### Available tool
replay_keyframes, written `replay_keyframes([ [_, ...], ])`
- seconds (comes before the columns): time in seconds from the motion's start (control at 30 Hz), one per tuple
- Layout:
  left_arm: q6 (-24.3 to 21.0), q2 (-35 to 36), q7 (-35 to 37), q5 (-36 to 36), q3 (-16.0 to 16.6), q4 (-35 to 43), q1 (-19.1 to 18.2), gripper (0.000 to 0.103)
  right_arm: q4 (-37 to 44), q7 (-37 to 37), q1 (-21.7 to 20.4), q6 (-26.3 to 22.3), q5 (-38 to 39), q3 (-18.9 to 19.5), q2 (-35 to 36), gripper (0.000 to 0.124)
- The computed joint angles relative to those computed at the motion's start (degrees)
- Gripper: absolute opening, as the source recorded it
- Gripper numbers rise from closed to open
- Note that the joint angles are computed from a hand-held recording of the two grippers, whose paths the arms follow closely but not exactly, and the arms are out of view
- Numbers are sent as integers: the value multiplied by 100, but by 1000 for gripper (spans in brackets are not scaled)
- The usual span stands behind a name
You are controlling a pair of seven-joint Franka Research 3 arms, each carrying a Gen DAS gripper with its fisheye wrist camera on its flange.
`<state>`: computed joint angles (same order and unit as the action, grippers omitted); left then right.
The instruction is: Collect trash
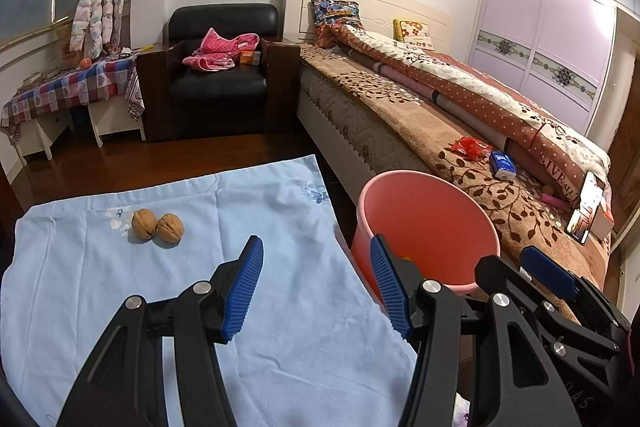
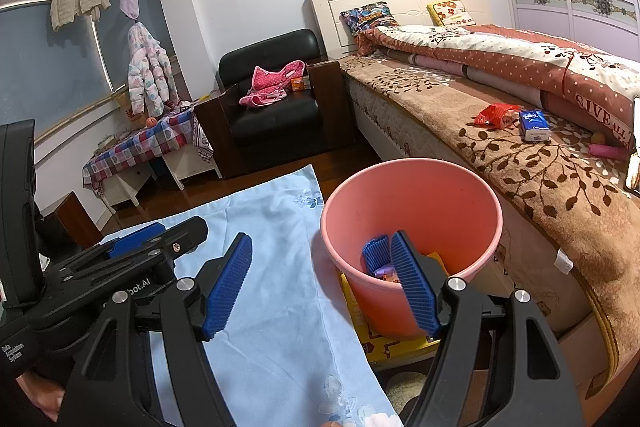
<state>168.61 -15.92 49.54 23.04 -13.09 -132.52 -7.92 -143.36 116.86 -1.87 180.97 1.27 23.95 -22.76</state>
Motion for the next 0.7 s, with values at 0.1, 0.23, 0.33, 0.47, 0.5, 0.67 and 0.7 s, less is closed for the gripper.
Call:
replay_keyframes([
  [0.1, 20, 10, 43, -22, 25, 3, -27, 55, -2, 8, -22, 5, -14, 19, -7, 72],
  [0.23, 49, -2, 83, -45, 38, -10, -38, 55, -1, 17, -24, 1, -17, 24, -8, 72],
  [0.33, 63, -13, -2, 25, -21, -16, 33, 55, 1, 14, -3, -12, -16, 5, -8, 72],
  [0.47, 44, -17, -104, 104, -46, -25, 84, 55, 5, 19, -5, -26, -36, 5, 0, 72],
  [0.5, 30, -6, -56, 50, -1, -20, 36, 55, 7, 18, 1, -31, -39, 0, 3, 72],
  [0.67, 45, 8, -7, -17, 51, -36, 8, 56, 13, 11, -5, -1, -63, 5, 49, 72],
  [0.7, 46, 7, 5, -24, 55, -38, 7, 55, 11, 8, -2, -1, -65, 4, 51, 72],
])
